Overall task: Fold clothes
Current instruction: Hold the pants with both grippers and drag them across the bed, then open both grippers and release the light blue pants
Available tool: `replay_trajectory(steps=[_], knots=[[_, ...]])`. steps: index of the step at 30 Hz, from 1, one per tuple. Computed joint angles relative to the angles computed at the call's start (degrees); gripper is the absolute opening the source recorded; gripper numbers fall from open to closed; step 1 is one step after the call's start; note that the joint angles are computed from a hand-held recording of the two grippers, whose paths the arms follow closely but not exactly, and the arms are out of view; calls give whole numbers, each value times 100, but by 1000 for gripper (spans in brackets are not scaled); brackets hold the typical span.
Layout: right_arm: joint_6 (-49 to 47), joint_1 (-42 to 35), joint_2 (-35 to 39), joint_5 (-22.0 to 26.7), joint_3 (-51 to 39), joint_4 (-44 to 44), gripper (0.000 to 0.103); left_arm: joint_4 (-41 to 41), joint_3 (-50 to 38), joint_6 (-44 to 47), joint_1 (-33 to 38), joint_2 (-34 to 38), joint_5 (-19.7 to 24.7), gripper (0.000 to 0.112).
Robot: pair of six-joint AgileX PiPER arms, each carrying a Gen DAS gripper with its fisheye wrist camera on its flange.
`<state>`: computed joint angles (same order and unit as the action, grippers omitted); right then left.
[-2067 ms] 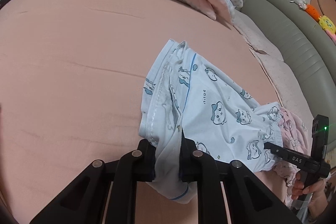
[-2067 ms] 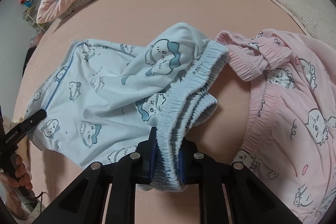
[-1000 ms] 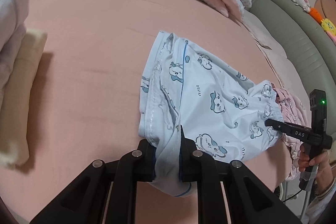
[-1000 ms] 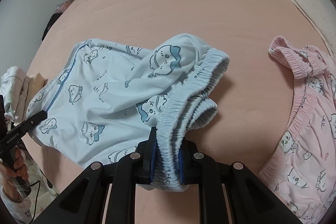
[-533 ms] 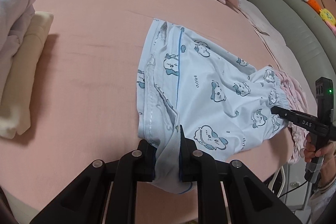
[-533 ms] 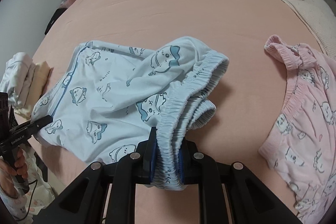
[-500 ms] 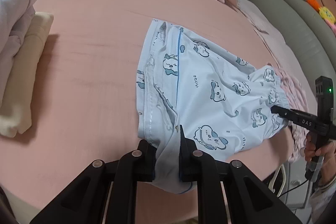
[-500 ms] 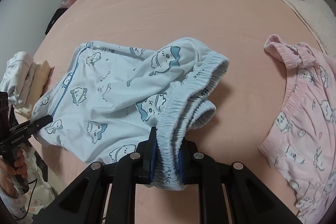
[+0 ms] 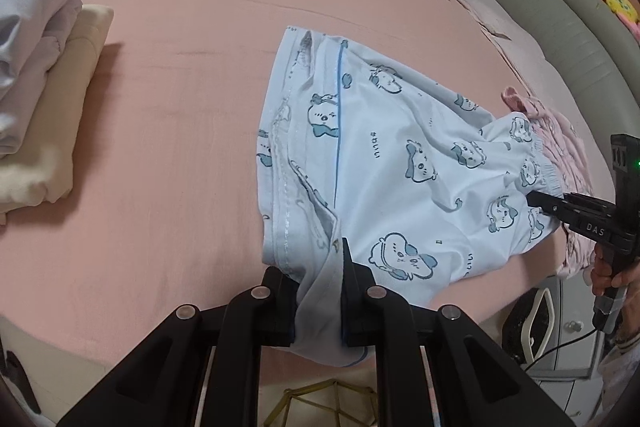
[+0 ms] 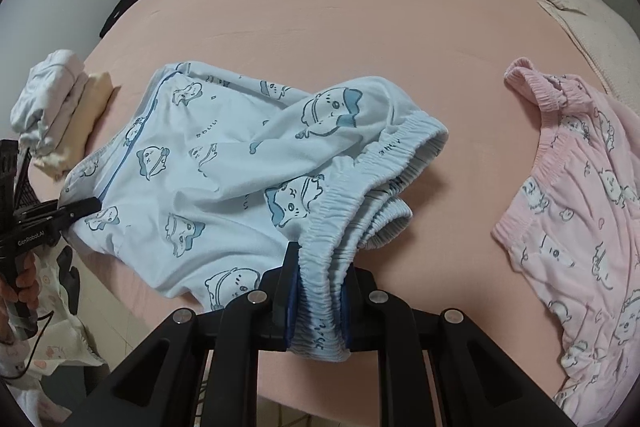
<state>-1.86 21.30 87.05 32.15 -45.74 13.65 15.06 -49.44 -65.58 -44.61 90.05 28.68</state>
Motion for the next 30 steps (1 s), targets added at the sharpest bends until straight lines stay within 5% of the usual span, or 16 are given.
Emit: replay_trajectory(steps=[11,22,30], knots=[[-983,-752,284,328,-279,697,15,-552,69,365,50,23,-144,13],[-781,-690,464,248,-297,366,15,-768,56,378,-219,285,-312,13],[-605,-608,884,260,-725,-2,22,-787,-343,385,-355,569,146,18]])
